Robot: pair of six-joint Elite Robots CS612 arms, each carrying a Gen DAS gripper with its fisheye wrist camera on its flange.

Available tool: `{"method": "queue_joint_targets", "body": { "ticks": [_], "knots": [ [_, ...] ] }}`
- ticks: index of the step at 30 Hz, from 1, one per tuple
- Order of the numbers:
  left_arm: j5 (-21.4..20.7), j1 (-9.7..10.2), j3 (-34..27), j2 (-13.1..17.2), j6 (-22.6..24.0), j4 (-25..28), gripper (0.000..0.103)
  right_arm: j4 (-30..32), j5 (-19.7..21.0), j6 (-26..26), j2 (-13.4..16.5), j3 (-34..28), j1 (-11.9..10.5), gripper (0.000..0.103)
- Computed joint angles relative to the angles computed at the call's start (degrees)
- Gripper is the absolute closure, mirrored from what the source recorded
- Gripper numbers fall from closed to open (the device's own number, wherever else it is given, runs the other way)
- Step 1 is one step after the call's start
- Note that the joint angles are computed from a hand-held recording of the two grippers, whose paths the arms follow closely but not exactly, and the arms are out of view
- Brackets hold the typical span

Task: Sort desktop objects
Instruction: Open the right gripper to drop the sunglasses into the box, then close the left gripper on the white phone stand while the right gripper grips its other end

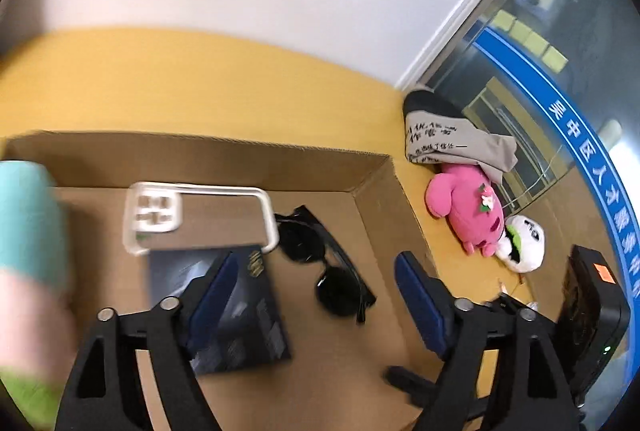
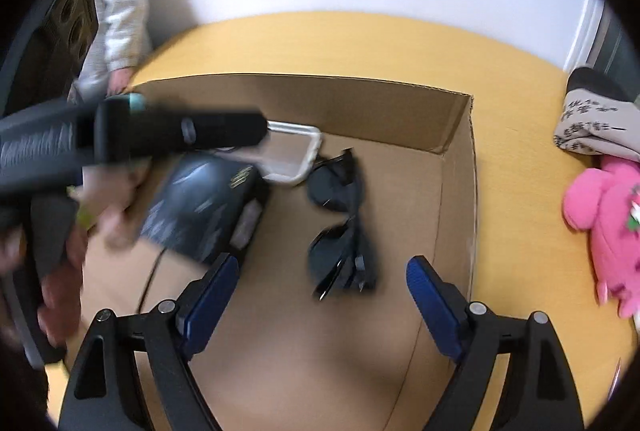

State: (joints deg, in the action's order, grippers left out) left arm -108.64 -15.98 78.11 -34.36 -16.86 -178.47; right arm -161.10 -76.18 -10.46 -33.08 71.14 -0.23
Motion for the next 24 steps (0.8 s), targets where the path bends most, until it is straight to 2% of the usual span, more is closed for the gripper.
{"method": "queue_joint_targets", "body": {
  "ticks": [4,9,14,18,24],
  "knots": [
    [6.48,-0.29,10.67,-5.17,3.31,-11.36,0.010,-9.58,2.11,0.74,-4.28,10.30,-0.26,0.016],
    [12.89,-0.50,22.03,-9.49,5.02,-23.50,0.001,-14.95,1.10,3.11,-7.30,18.31,0.21,0.015],
    [18.23,-1.59,29.42,-11.46,7.48,-29.38,0.001,-17.18,0.48,3.12,-8.83,22.29,1.25,0.015],
    [22.07,-2.90,33.68,-11.79,7.67,-32.67,0.001,-19.88,-0.63,3.29,-9.89,25.17,2.17,0.014],
    [21.10,-3.12,36.41,-11.43,4.91,-33.60,0.001,-21.09,-1.79,2.56,-10.61,27.31,3.01,0.014]
  ]
}}
